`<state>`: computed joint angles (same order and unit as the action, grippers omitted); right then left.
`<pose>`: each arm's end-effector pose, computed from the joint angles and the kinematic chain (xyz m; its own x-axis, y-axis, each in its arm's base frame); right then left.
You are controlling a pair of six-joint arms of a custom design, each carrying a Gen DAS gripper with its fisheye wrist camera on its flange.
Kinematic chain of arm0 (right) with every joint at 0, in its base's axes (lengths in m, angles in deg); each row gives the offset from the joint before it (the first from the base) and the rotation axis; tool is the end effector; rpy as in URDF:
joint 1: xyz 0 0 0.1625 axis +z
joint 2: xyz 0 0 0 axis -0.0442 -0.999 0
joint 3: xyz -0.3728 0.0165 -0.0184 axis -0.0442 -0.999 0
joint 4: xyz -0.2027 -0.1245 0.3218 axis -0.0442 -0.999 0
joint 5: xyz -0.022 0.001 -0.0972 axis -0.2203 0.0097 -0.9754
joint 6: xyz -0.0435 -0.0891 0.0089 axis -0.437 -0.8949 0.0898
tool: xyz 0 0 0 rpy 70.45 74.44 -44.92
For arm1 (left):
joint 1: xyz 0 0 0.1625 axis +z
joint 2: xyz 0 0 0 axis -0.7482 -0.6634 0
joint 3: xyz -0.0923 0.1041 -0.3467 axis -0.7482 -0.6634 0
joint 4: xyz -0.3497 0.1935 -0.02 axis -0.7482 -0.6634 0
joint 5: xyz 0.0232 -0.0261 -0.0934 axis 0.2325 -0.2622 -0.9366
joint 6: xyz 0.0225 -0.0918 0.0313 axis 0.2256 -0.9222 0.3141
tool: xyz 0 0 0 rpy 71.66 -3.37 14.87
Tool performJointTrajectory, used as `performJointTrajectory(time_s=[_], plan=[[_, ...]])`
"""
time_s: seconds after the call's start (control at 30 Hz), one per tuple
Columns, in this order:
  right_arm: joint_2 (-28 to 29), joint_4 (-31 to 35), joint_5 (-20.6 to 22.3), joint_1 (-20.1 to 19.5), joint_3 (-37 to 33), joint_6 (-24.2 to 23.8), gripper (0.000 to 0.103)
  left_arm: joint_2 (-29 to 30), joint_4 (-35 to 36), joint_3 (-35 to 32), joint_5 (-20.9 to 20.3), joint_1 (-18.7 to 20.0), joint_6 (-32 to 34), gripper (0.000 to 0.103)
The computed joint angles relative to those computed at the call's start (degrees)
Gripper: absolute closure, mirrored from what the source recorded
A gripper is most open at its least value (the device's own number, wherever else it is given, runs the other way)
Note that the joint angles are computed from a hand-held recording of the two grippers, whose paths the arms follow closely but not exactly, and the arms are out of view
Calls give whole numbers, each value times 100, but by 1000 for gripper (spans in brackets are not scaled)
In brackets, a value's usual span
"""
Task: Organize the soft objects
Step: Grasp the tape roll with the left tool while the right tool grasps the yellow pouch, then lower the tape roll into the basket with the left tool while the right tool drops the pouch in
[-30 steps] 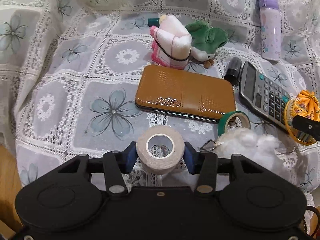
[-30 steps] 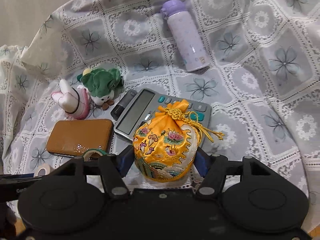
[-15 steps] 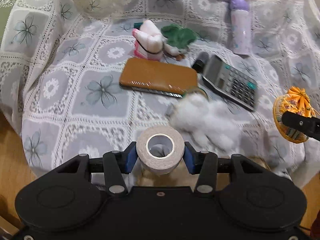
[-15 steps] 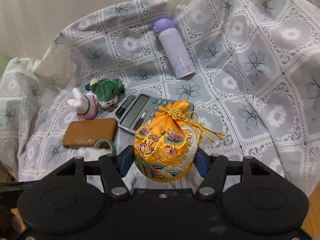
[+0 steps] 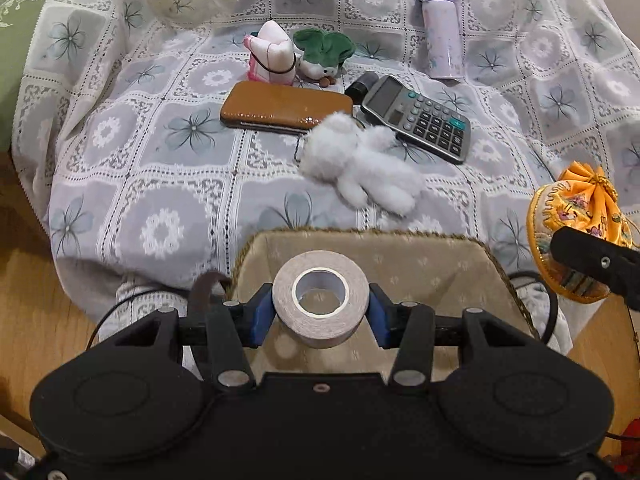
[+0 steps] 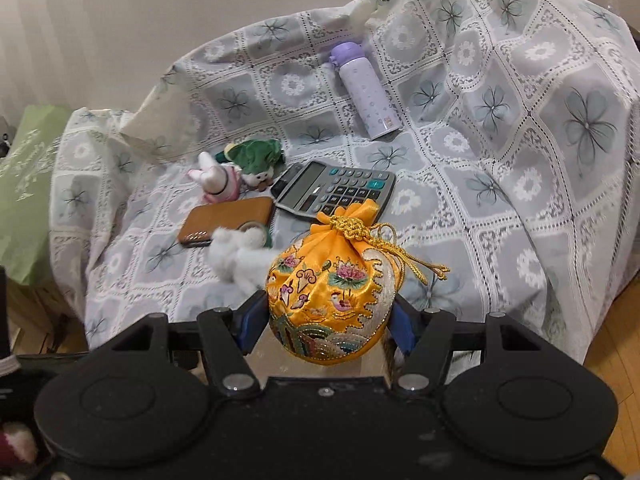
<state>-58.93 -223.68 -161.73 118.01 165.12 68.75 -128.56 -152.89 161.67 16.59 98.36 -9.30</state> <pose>0.3041 -0.4996 0.2070 -0.8390 0.2028 0.5049 -0.2547 0.6737 -0.6937 -0.2320 -0.5879 0.2089 -0.7755 0.1770 -0.6061 0.4483 0.8303 -0.3311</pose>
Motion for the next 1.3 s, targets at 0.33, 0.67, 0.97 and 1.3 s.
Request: performJointTrajectory(time_s=[0.33, 0.67, 0.97, 1.3], plan=[[-260, -420, -131, 386, 732, 122, 41, -300, -229, 753, 441, -278, -427, 55], [-518, -148, -25, 406, 901, 485, 40, -326, -261, 982, 631, -405, -427, 55], [-623, 293, 154, 333, 894, 715, 40, -345, 25, 951, 591, -353, -681, 55], [-596, 1075, 371, 252, 687, 904, 40, -362, 201, 928, 677, -350, -806, 55]])
